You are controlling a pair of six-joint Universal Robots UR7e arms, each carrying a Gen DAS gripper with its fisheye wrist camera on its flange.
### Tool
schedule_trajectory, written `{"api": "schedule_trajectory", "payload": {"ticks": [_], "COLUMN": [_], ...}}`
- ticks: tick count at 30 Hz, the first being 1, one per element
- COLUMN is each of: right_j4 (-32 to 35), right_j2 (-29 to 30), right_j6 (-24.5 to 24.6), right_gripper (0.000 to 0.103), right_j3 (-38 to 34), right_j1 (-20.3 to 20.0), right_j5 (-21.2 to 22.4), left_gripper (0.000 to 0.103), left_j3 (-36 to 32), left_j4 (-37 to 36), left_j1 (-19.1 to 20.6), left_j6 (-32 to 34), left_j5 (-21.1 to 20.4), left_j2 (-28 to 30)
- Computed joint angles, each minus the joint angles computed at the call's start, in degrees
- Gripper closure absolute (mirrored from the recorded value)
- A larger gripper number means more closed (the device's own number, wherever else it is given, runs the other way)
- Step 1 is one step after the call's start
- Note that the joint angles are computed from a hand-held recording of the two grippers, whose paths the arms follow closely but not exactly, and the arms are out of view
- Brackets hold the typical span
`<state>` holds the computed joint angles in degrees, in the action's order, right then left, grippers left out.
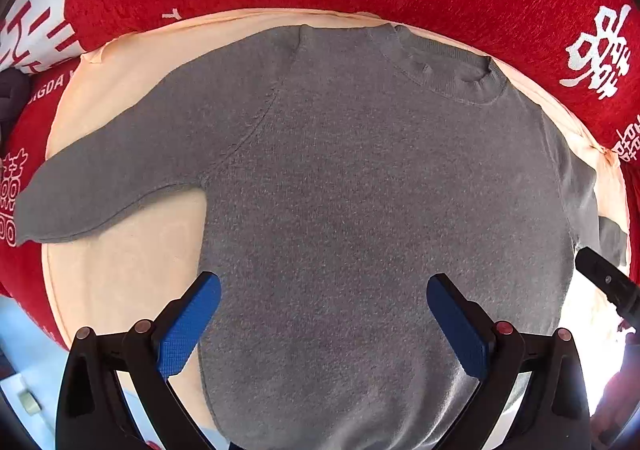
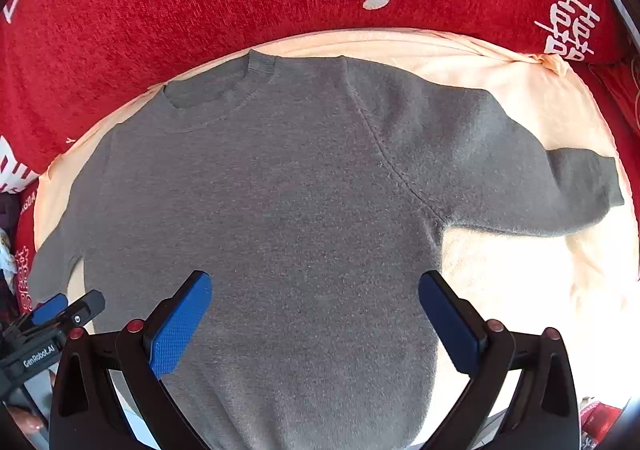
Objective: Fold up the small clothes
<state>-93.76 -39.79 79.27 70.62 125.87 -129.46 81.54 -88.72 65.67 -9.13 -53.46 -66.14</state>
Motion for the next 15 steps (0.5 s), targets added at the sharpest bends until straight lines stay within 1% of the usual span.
{"api": "schedule_trajectory", "payload": {"ticks": [2,7,11,15], "right_j4": [0.74,1.47,2.08,2.62], "right_j2": [0.13,0.11,0.21,0.14], "right_j6": [0.39,0.16,-0.35,0.05], "right_gripper": [0.0,0.0,0.0,0.0], "right_j3": [-0.34,-0.51,-0.89,-1.04], "right_j1": [0.03,0.07,0.26,0.6], "right_j5": [0.15,0.36,0.39,0.49], "left_gripper": [0.0,0.0,0.0,0.0], "left_j3": [0.14,0.15,-0.14,0.05], "left_j4": [0.01,0.12,0.87,1.45], "left_j1": [-0.17,-0.38,-0.37,-0.67], "left_j6": [0.01,0.33,-0.46,-1.27], "left_j5": [0.06,1.76,1.4,2.08], "left_j2": [-0.11,-0.21,-0.67,-1.08]}}
